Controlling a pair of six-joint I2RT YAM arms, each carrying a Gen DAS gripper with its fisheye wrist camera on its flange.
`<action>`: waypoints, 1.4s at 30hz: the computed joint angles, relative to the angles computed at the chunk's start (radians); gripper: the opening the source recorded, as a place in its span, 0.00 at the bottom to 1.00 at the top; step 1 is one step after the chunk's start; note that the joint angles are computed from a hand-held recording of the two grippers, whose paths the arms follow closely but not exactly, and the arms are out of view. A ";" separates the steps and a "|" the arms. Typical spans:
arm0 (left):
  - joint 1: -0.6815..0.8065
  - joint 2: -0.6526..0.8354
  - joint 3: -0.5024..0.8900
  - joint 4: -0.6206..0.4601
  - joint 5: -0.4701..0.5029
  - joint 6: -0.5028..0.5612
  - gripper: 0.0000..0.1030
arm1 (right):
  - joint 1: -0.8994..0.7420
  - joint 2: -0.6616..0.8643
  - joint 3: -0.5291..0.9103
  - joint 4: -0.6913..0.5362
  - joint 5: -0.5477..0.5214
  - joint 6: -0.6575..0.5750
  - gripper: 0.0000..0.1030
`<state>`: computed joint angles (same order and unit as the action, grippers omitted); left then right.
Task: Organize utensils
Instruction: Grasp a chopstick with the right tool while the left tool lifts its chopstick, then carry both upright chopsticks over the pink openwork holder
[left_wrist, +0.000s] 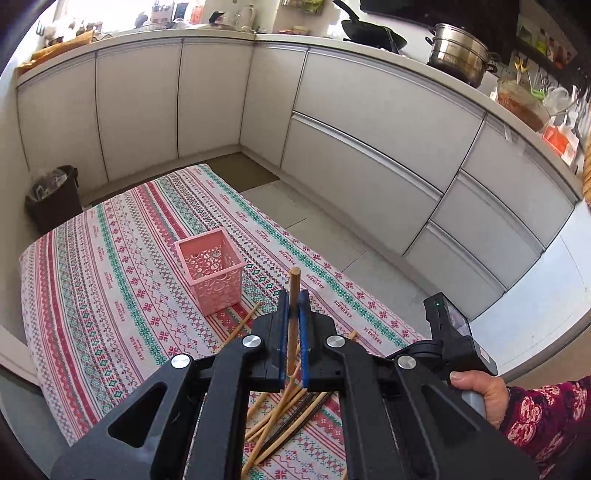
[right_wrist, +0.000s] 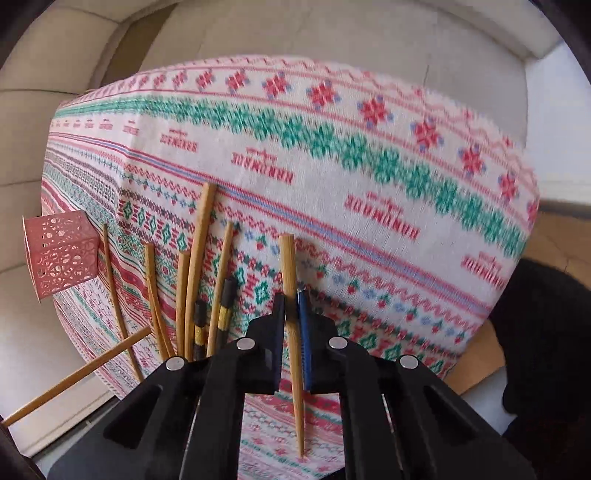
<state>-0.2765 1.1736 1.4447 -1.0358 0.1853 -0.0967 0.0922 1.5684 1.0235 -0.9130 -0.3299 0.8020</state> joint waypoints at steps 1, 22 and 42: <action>-0.010 -0.011 -0.007 0.005 -0.007 -0.016 0.04 | -0.024 -0.004 -0.015 0.020 -0.047 -0.038 0.07; -0.216 -0.063 0.091 -0.038 -0.258 -0.254 0.04 | 0.061 -0.356 0.031 0.001 0.115 -0.468 0.07; -0.086 0.215 0.586 -0.116 -0.346 -0.195 0.04 | 0.038 -0.136 0.860 -0.158 0.004 -0.579 0.07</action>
<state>-0.3626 1.3888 2.0306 -1.1519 -0.1609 -0.2913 0.1305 1.4323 1.8838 -1.0712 -0.3258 0.2229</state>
